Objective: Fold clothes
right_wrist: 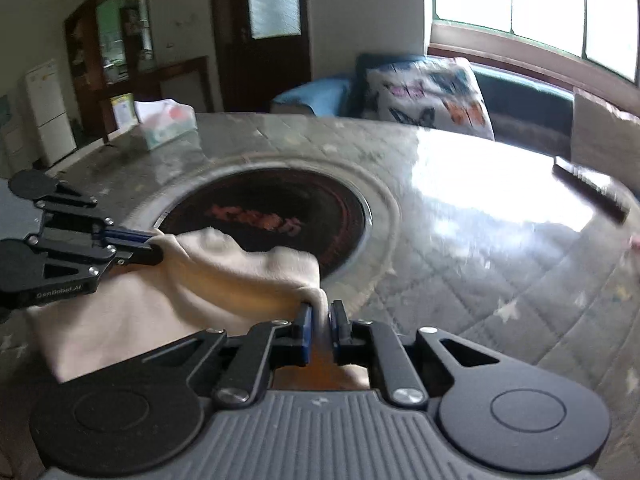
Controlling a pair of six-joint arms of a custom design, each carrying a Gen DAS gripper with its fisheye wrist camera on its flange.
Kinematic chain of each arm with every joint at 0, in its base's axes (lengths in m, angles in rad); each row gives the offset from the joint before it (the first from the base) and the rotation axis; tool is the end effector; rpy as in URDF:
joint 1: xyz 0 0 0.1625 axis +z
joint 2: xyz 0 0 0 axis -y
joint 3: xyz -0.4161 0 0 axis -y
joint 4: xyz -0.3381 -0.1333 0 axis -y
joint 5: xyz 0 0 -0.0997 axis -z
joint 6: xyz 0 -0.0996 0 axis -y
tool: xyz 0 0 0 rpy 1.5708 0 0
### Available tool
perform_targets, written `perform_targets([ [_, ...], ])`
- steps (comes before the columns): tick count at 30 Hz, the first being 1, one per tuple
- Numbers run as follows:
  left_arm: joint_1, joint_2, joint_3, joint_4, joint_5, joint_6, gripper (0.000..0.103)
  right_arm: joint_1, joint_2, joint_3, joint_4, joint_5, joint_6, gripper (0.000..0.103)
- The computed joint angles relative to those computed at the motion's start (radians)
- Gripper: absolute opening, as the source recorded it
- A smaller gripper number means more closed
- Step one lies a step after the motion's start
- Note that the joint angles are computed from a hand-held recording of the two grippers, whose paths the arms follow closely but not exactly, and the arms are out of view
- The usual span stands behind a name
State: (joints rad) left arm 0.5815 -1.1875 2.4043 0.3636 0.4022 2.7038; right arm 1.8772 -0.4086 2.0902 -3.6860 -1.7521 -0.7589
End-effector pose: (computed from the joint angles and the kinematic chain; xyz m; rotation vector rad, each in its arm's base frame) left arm -0.0208 -0.2829 0.1932 0.5757 2.0102 -0.8975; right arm 0.2536 -0.4191 -0.0552 1.3830 -2.4572 0.5476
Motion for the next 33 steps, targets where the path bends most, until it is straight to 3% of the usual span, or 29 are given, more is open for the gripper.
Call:
perform_targets([
  [3,0.018,-0.012,-0.017,-0.007,-0.021,0.026,0.016,-0.021,-0.003,-0.003,0.0,0.012,0.045,0.022],
  [8,0.002,-0.023,-0.028,0.06,-0.069,-0.062,0.016,-0.022,-0.028,0.016,-0.051,0.003,0.075,0.022],
  [14,-0.071,-0.061,-0.043,0.098,-0.011,-0.068,0.014,0.011,-0.054,0.025,-0.002,0.06,0.057,0.019],
  [19,-0.01,-0.052,-0.116,0.058,0.104,0.096,0.013,0.041,-0.016,-0.02,0.088,0.054,0.035,0.013],
  [21,0.049,-0.036,-0.157,0.053,0.141,0.162,0.013,0.053,0.004,-0.049,0.117,0.023,0.033,0.013],
  [25,0.13,0.005,-0.205,0.056,0.152,0.196,0.013,0.056,0.039,-0.081,0.106,-0.018,0.03,0.011],
  [33,0.111,0.021,-0.197,0.062,0.132,0.174,0.015,0.052,0.006,-0.029,0.066,0.003,0.022,0.012],
])
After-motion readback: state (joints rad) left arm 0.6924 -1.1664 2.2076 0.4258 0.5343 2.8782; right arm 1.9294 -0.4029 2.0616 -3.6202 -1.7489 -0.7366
